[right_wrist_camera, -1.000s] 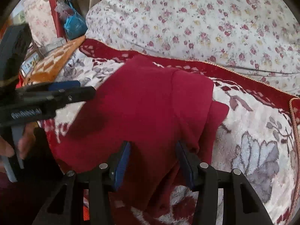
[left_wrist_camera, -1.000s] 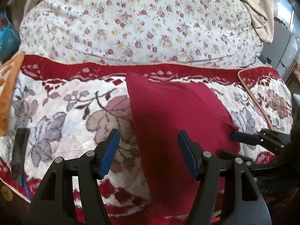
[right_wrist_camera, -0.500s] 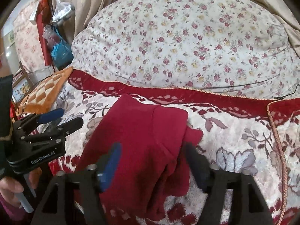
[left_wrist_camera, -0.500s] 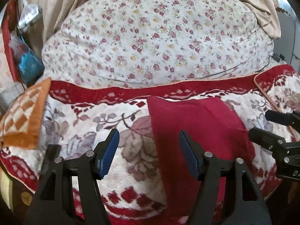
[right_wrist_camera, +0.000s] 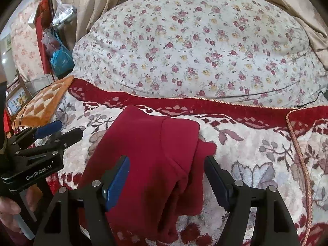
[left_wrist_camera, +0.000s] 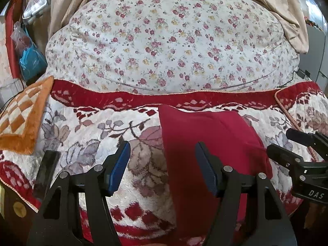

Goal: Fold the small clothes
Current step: 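Release the folded sweatshirt and withdraw both grippers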

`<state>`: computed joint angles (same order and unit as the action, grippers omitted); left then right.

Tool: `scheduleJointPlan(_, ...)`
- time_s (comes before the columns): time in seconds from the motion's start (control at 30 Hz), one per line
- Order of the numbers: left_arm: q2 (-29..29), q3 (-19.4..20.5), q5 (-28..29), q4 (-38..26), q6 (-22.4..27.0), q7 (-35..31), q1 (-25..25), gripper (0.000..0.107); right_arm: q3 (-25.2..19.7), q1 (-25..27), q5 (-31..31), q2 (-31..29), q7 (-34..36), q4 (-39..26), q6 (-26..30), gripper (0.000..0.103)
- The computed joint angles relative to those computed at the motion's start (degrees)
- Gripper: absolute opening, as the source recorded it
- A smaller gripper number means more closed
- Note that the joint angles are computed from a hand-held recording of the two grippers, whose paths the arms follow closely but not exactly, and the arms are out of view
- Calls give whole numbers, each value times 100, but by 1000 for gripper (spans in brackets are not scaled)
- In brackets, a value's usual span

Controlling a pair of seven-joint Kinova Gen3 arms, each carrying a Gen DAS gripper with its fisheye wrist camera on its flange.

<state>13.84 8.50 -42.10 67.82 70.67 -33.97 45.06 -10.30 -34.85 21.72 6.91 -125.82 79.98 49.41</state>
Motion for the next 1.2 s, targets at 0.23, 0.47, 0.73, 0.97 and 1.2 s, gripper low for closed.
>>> scheduleJointPlan(0.23,-46,13,179,49,-167,2,-100,66,29,-99,151,111,-147,-89,140,73)
scheduleJointPlan(0.47,-107,38,344,122,-348,-4,-217,66,52,-93,88,134,-155,-109,160,73)
scheduleJointPlan(0.73,-136,50,442,179,-449,-40,-280,66,67,-88,-9,189,-88,-155,199,73)
scheduleJointPlan(0.97,-156,49,527,222,-519,30,-343,66,87,-108,-50,244,-57,-202,233,73)
scheduleJointPlan(1.2,-142,51,612,234,-546,-3,-406,66,106,-128,-97,298,-41,-248,273,73)
